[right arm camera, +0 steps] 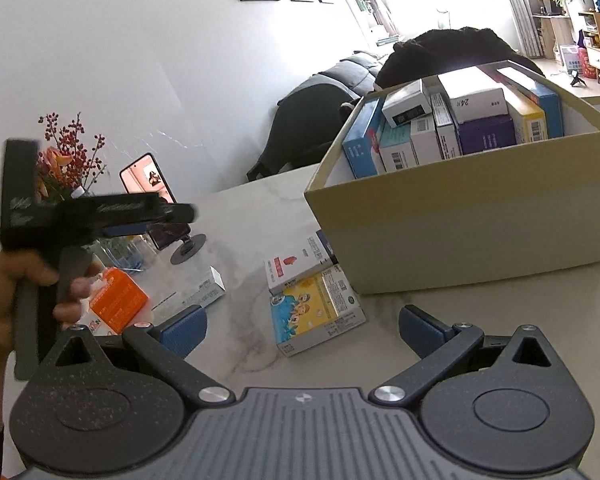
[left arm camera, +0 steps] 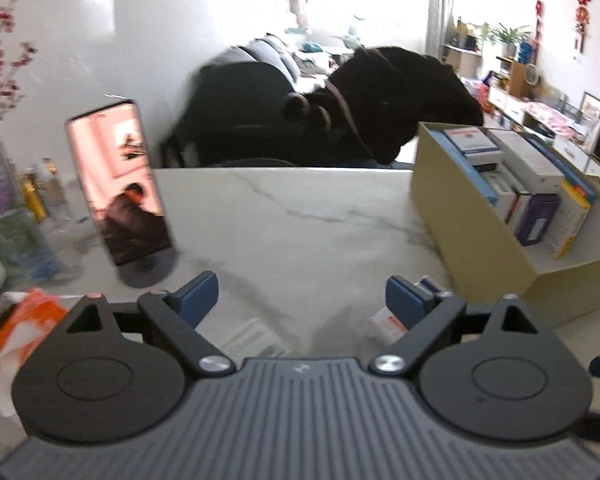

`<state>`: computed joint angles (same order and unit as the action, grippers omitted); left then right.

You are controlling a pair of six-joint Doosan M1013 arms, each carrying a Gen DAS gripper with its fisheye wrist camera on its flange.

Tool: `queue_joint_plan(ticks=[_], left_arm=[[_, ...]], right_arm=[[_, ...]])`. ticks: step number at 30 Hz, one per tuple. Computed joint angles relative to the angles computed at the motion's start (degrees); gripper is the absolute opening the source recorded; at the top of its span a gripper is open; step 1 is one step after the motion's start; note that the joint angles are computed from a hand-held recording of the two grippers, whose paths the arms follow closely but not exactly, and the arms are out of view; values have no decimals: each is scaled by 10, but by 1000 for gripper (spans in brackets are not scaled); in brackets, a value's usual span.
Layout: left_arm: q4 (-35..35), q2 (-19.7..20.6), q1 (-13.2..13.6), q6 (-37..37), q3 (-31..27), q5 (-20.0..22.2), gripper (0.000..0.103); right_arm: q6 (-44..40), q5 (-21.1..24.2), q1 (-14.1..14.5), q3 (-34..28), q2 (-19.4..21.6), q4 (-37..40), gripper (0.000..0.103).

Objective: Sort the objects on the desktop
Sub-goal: 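Move the left gripper to the long white-and-green medicine box, then close the left gripper on the white-and-green box's end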

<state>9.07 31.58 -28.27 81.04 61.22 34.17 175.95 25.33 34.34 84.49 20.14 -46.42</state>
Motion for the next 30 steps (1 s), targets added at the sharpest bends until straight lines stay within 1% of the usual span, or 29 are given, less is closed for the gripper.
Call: queue_joint_plan(ticks=[6,10,14,17,22,26,30], left_arm=[[5,-27,11,-6,48,-18,92],[36,-42,16,-23,77,-29,93],[35,-49,23,-8,96,-36,96],[30,-51,29,5,106,-40,97],[-12,-49,42,45,117,-55,100],[-20,-46,46,66,122,-66,100],[-36,-38,50,85,119,-66,100]], right_arm=[[-17,-4,0,-5,4,16,103],[-35,-1,1,-10,8,32,103],[-45,3,0,-15,11,44,103],[-50,12,0,-20,15,52,103],[-68,25,1,-34,25,73,103],[-94,27,1,-44,34,102,103],[-115,29,-2,-53,42,126,103]])
